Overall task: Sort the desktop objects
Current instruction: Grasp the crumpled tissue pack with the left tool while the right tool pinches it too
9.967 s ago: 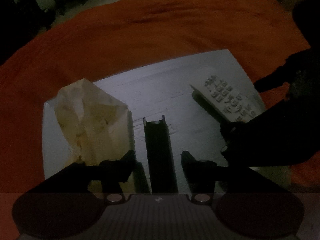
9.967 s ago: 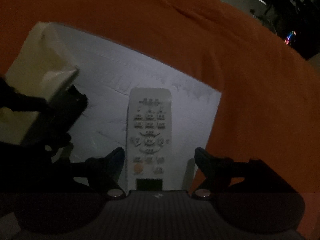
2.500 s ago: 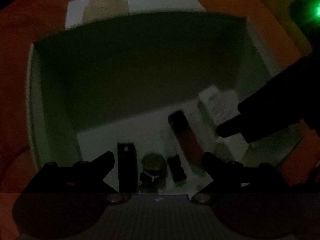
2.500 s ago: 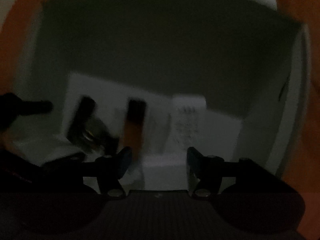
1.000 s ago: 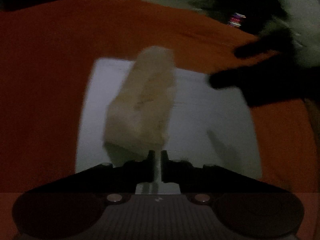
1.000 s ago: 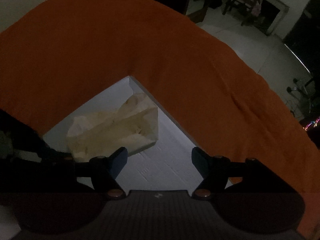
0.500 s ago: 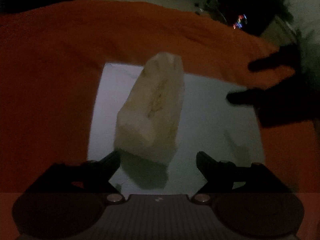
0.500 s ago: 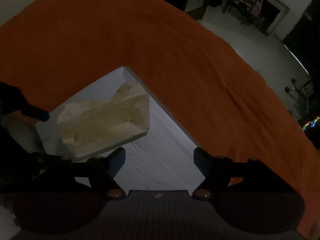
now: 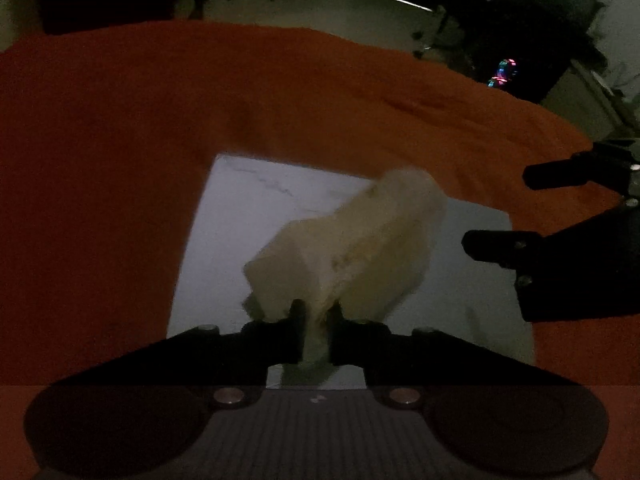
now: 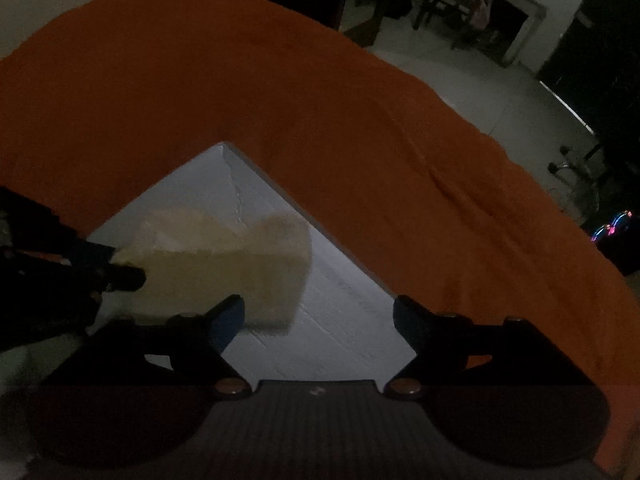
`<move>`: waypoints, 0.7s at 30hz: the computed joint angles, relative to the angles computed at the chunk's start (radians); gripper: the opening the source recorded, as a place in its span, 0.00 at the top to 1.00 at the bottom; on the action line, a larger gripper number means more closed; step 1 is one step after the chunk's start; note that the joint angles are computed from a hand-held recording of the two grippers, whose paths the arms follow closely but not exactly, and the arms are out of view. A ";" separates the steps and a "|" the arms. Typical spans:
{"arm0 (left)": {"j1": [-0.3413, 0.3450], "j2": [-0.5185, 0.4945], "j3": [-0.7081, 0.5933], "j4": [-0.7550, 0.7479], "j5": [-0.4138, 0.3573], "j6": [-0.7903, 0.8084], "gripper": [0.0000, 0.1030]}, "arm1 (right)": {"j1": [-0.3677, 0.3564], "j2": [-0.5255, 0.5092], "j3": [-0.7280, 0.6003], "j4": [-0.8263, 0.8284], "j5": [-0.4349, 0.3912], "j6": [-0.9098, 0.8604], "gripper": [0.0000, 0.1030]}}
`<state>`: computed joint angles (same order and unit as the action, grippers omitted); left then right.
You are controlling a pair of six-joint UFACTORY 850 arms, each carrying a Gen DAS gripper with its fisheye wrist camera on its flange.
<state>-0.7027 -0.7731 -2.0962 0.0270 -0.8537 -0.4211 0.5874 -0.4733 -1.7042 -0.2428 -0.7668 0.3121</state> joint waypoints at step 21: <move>-0.011 0.055 0.103 0.009 0.075 0.344 0.77 | -0.066 -0.002 -0.017 0.175 -0.037 0.357 0.07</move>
<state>-0.7137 -0.7184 -1.9931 0.0362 -0.7791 -0.0772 0.5212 -0.4751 -1.7213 -0.0678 -0.8043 0.6693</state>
